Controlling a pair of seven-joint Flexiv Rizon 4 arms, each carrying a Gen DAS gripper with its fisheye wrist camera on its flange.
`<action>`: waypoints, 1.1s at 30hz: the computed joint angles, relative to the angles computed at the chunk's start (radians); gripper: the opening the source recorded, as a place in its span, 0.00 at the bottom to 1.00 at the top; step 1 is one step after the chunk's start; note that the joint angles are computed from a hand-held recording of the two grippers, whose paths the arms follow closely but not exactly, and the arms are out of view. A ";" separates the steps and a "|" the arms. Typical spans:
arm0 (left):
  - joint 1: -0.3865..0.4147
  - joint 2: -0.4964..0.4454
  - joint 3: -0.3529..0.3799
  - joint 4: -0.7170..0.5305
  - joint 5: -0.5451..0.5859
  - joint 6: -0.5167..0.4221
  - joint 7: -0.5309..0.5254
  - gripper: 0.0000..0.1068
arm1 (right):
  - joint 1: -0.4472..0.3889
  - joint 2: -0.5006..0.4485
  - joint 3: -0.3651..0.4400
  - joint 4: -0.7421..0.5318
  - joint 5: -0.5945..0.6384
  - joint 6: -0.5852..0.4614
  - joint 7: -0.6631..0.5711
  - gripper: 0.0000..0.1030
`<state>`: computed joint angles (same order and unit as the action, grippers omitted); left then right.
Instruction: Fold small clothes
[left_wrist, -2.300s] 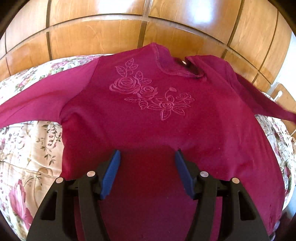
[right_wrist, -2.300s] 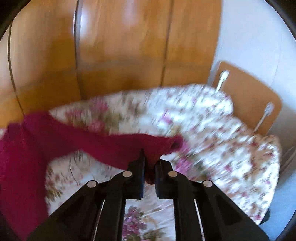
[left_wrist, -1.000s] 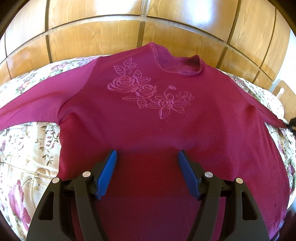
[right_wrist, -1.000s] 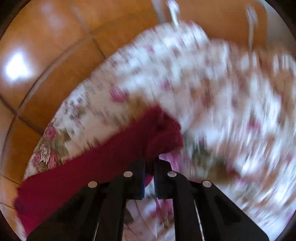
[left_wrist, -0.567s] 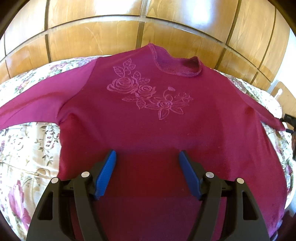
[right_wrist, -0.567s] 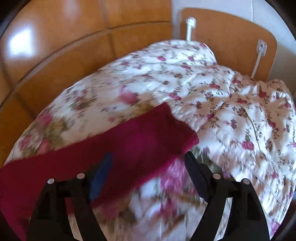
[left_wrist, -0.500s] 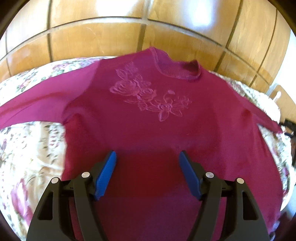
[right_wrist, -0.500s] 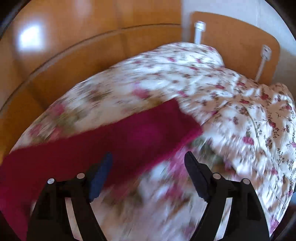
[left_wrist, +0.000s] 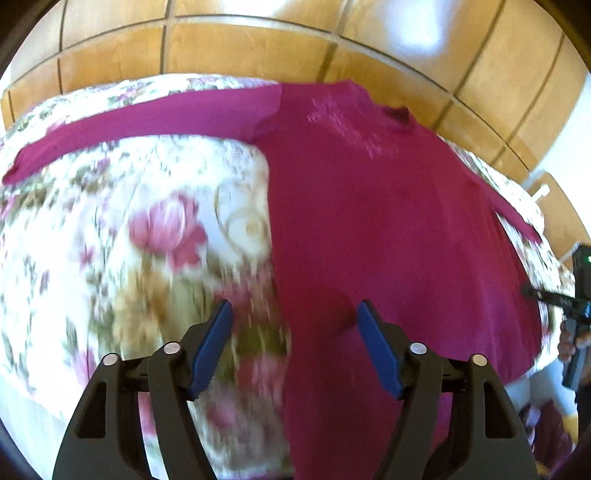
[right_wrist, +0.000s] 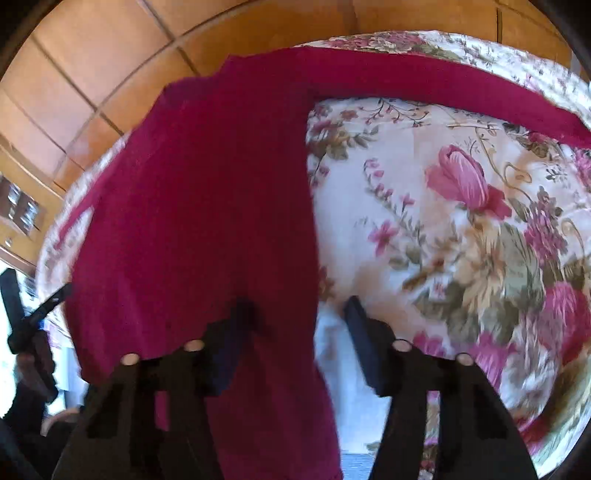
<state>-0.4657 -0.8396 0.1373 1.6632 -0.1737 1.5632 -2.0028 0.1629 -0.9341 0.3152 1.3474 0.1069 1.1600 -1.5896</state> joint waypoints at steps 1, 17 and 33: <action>0.003 0.004 -0.010 0.013 0.003 0.007 0.003 0.50 | -0.007 0.004 0.013 0.008 0.006 -0.003 -0.011 0.30; 0.024 0.061 -0.047 0.110 0.011 0.030 0.116 0.13 | -0.014 0.051 0.025 0.118 0.024 0.041 -0.027 0.10; -0.006 -0.190 0.032 -0.403 -0.046 -0.172 0.100 0.21 | -0.098 -0.133 -0.072 -0.238 0.124 0.195 0.395 0.55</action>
